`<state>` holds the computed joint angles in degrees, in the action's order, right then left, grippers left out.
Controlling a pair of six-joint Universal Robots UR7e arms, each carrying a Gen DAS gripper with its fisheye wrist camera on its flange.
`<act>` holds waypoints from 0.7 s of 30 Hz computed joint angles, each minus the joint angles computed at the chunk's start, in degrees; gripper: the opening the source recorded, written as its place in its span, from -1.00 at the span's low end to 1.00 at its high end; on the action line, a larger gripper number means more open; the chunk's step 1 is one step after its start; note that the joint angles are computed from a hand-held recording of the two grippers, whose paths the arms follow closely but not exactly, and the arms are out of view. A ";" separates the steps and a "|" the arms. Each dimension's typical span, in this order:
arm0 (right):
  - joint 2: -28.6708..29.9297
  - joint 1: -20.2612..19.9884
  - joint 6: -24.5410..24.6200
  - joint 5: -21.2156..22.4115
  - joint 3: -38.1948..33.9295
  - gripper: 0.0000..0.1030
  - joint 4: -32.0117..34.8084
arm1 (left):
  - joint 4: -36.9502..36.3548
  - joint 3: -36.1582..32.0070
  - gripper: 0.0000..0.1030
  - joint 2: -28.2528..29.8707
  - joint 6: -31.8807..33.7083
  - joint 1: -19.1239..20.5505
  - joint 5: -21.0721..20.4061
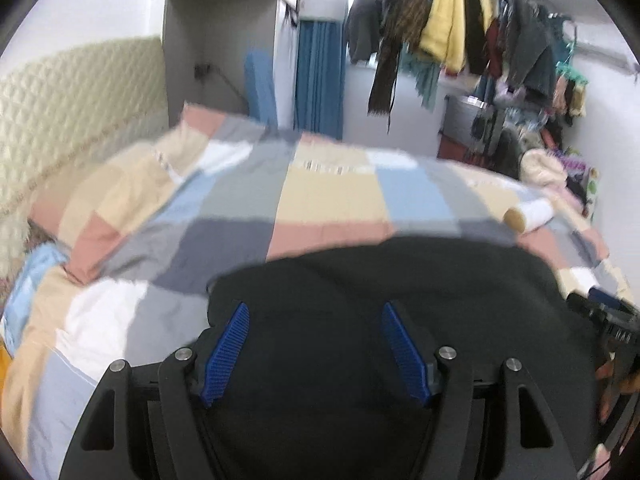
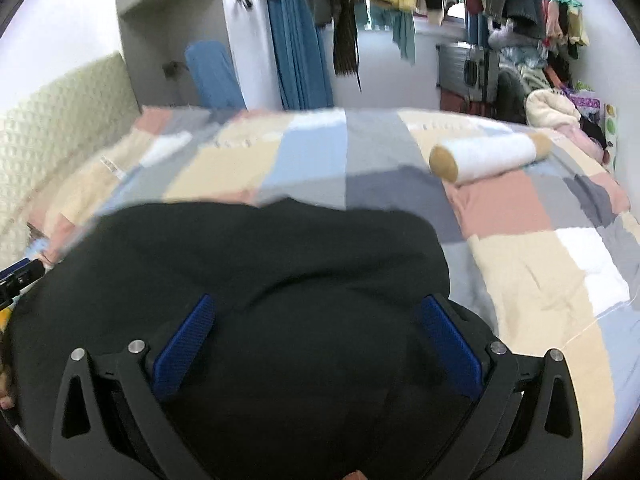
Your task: Fold large clothes
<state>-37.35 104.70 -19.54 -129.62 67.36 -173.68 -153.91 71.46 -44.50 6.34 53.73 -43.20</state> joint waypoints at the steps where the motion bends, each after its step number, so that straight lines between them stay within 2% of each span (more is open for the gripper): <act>1: -0.76 0.68 0.11 0.06 0.77 0.99 0.01 | -0.46 0.42 0.34 -0.72 0.00 -0.80 0.19; 4: -2.79 2.75 -0.07 0.20 2.53 1.00 -1.55 | -0.93 1.73 0.34 -3.11 -0.75 -3.34 0.42; 6: -4.07 4.35 -0.61 0.90 3.34 1.00 -2.82 | -1.51 2.83 0.44 -4.79 -0.51 -5.62 1.68; 14: -9.29 12.01 -4.45 2.26 6.81 1.00 -7.02 | 0.05 7.20 0.59 -12.02 -1.03 -14.76 5.08; 18: -11.02 15.95 -7.94 1.65 8.41 1.00 -10.49 | -1.25 9.39 0.73 -14.74 -0.47 -19.59 8.92; 21: -12.78 18.75 -8.68 1.28 10.26 1.00 -12.37 | -2.08 10.87 0.78 -16.71 -0.11 -22.93 10.96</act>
